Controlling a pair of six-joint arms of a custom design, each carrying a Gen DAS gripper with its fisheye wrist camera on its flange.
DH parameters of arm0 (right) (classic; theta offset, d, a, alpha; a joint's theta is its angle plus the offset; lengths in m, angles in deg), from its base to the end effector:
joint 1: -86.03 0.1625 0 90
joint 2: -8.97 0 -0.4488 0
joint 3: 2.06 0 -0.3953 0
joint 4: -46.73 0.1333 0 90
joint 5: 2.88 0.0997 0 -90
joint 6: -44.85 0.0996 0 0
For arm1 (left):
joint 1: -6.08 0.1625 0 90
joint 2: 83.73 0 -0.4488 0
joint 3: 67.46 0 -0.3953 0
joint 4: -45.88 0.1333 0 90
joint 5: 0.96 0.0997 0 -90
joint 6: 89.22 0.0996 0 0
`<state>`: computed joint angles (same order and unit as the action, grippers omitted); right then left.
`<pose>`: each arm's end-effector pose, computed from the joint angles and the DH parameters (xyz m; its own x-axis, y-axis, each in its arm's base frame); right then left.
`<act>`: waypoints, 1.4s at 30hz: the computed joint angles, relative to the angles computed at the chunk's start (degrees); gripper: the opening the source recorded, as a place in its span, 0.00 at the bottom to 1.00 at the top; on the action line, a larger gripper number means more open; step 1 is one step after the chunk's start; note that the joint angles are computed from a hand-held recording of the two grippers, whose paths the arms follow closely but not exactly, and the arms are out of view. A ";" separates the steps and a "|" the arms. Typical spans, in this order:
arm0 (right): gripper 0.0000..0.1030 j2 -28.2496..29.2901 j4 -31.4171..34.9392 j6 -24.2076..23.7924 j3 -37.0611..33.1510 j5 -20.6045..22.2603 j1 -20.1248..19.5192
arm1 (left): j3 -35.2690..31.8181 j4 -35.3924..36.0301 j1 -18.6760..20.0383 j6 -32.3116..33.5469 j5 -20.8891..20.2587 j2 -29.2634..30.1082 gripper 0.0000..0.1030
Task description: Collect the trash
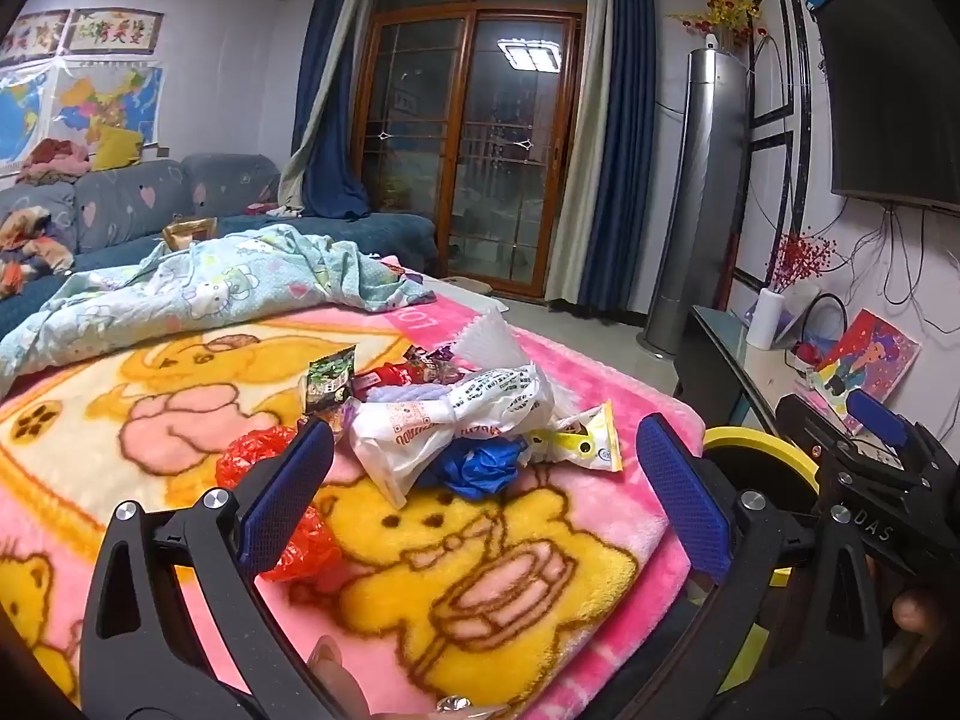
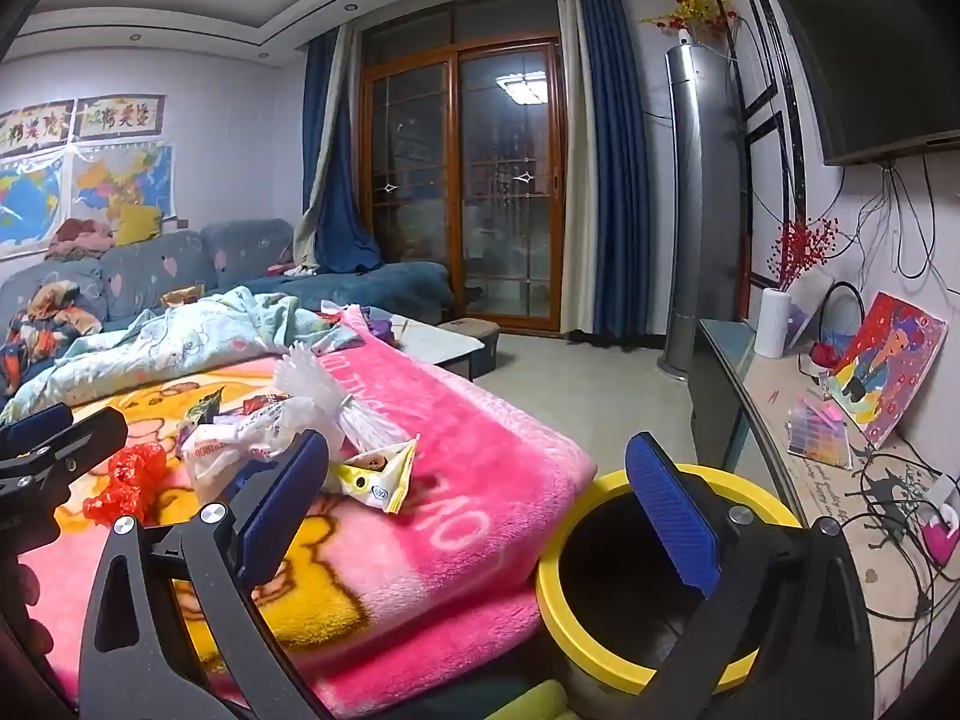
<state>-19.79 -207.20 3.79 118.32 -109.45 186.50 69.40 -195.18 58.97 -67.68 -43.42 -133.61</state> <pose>0.1946 -0.4761 0.0493 -0.7116 -0.1261 0.6911 -0.6932 0.2864 -0.6614 -0.0849 -0.4550 0.1712 -0.7763 0.0146 -0.6302 0.5900 0.3690 -0.7182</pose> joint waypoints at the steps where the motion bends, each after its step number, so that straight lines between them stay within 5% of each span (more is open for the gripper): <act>1: 0.94 -0.01 0.04 0.02 0.02 0.05 0.02 | -0.01 -0.22 0.00 0.10 -0.06 0.06 0.90; 42: 0.94 0.12 -0.71 -0.34 0.18 0.72 0.10 | -0.01 -0.85 0.04 0.31 -0.32 0.20 0.90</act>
